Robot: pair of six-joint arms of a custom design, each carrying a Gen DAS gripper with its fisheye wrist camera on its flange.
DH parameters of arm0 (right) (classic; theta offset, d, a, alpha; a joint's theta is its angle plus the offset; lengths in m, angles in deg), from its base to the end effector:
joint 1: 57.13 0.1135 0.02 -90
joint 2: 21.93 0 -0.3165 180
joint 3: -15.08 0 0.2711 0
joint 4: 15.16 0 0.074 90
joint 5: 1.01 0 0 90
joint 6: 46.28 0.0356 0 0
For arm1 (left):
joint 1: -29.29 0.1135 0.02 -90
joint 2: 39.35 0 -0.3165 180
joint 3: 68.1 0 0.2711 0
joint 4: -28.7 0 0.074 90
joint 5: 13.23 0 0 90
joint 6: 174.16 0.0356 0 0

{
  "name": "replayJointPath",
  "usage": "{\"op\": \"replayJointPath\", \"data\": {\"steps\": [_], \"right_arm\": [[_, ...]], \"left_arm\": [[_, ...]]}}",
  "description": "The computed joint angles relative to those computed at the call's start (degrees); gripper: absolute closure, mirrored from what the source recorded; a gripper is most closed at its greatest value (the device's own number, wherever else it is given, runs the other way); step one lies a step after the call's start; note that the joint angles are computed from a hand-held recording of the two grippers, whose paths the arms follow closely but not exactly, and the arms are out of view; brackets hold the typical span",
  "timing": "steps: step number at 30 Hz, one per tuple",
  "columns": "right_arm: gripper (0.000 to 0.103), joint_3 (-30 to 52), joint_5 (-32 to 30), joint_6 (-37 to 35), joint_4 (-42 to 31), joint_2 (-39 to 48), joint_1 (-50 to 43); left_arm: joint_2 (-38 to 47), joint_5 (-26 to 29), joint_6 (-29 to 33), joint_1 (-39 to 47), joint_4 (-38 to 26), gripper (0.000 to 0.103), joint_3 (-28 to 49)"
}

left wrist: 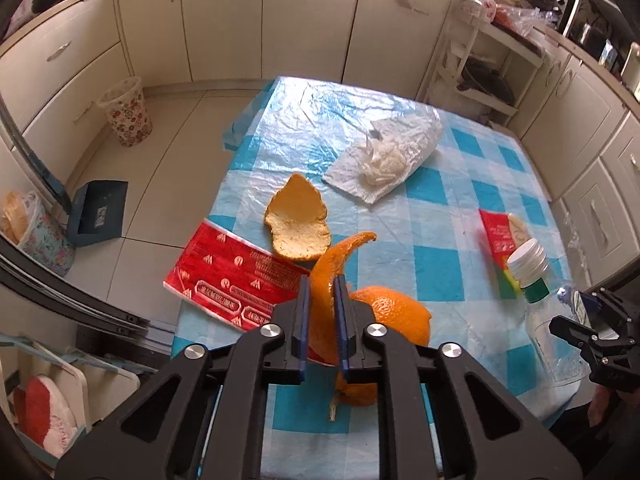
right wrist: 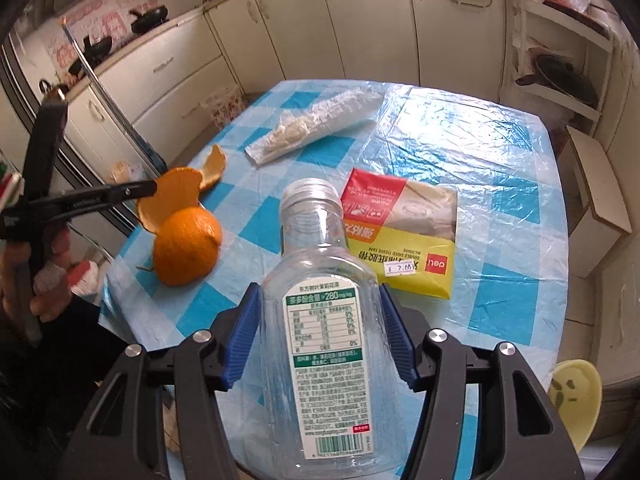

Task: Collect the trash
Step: 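Carry the peel in the left gripper and bottle in the right gripper to the yellow bucket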

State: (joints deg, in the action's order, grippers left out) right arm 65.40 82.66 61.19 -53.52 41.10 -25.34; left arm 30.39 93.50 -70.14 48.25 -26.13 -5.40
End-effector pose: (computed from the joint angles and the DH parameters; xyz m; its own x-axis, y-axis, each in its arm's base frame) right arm 0.1761 0.1138 0.2508 -0.8056 -0.1482 -0.5736 -0.3571 0.8940 0.2705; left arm 0.2212 0.0652 0.2819 -0.8535 -0.0479 -0.5189 0.0247 0.9909 -0.1321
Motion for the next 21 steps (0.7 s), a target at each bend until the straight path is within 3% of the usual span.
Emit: {"op": "replayJointPath", "data": {"steps": [7, 14, 21], "right_arm": [[0.046, -2.04, -11.34, 1.63, 1.65, -6.33, -10.81], [0.046, -2.88, -12.14, 1.77, 0.54, -12.04, -19.84], [0.046, -3.36, -16.49, -2.63, -4.09, -16.34, -34.09]], "left_arm": [[-2.84, 5.42, -2.27, 2.29, 0.98, 0.098, 0.85], [-5.86, 14.82, -3.44, 5.51, -0.21, 0.098, 2.08], [-6.31, 17.31, -7.70, 2.75, 0.33, 0.098, 2.43]]}}
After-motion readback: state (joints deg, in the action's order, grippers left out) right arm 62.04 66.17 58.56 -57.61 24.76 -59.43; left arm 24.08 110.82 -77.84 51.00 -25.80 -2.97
